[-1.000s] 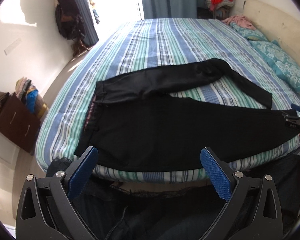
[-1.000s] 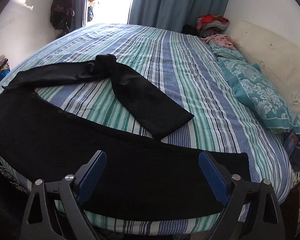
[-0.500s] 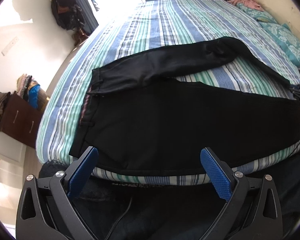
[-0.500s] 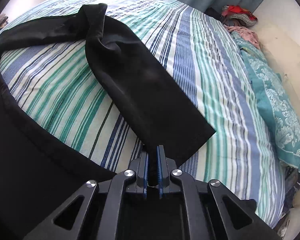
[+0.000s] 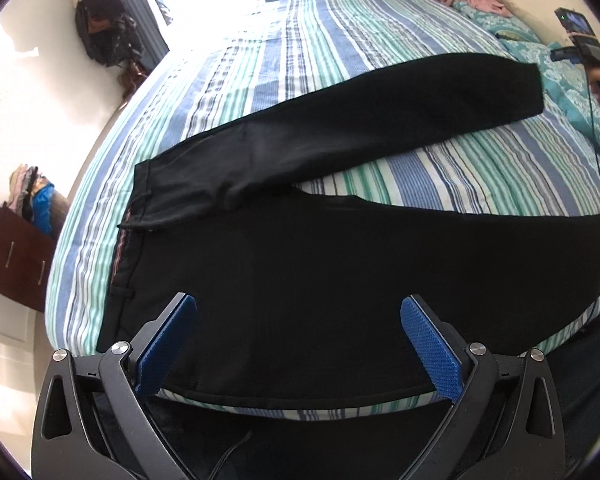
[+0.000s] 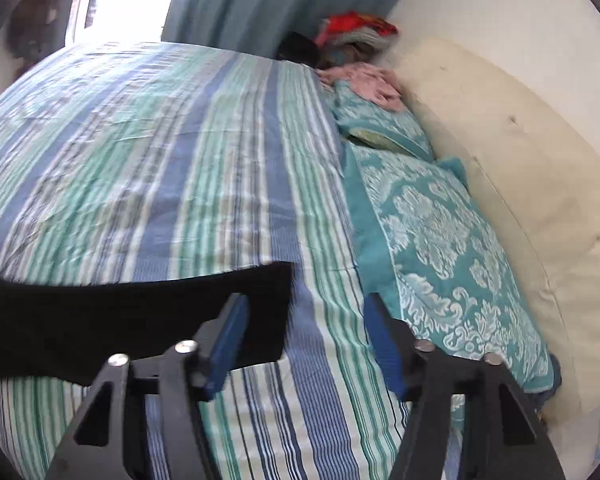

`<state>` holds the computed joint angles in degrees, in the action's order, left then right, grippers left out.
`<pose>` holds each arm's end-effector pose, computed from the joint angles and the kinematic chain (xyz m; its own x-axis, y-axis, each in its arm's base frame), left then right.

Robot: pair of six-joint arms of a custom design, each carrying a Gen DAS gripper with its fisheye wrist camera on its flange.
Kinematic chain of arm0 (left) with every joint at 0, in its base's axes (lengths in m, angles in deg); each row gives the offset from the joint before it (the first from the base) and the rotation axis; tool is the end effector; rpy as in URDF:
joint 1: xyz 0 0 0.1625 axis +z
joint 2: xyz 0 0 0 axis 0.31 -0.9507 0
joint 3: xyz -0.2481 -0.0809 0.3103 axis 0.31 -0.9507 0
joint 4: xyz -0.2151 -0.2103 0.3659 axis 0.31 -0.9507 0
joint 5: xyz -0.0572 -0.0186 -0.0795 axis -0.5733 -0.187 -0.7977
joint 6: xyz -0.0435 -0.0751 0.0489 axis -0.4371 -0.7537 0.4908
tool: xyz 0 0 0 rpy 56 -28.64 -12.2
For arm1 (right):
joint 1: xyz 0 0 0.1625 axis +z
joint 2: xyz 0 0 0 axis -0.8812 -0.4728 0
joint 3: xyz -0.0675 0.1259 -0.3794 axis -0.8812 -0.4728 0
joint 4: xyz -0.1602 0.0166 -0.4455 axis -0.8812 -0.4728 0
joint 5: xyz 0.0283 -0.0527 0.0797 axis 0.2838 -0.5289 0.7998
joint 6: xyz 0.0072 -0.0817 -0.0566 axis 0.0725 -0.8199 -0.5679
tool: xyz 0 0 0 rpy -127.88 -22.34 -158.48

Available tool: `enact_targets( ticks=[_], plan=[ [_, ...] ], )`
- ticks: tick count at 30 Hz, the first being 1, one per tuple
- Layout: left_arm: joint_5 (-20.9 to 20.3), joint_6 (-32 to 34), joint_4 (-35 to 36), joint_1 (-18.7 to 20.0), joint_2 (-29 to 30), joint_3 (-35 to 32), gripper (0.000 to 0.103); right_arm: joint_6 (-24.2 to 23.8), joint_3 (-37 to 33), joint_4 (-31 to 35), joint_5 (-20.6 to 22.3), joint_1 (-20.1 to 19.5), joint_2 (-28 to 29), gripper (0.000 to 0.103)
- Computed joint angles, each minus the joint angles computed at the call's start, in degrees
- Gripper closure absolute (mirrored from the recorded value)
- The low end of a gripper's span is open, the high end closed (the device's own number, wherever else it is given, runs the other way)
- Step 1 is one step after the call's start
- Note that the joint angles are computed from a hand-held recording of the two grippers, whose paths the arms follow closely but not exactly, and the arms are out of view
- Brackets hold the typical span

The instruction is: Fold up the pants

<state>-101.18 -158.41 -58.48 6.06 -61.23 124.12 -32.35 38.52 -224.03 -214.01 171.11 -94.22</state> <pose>-0.1869 -0.3044 0.3442 -0.5282 -0.3932 -0.7526 0.1281 0.8393 -0.5284 0.3482 -0.8305 0.1876 -0.3628 -0.2272 0.9038 -0.7065 0.6994 -0.1077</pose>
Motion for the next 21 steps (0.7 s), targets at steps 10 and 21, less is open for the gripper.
enact_targets(
  ticks=[10, 21],
  plan=[
    [-1.3, 11.2, -11.6, 6.5, 2.4, 3.6, 0.001, 40.5, 21.0, 11.9, 34.4, -13.7, -15.1, 0.046],
    [-1.8, 12.5, -13.4, 9.6, 5.1, 3.1, 0.001, 48.0, 10.0, 9.3, 33.6, -13.6, -3.5, 0.082]
  ],
)
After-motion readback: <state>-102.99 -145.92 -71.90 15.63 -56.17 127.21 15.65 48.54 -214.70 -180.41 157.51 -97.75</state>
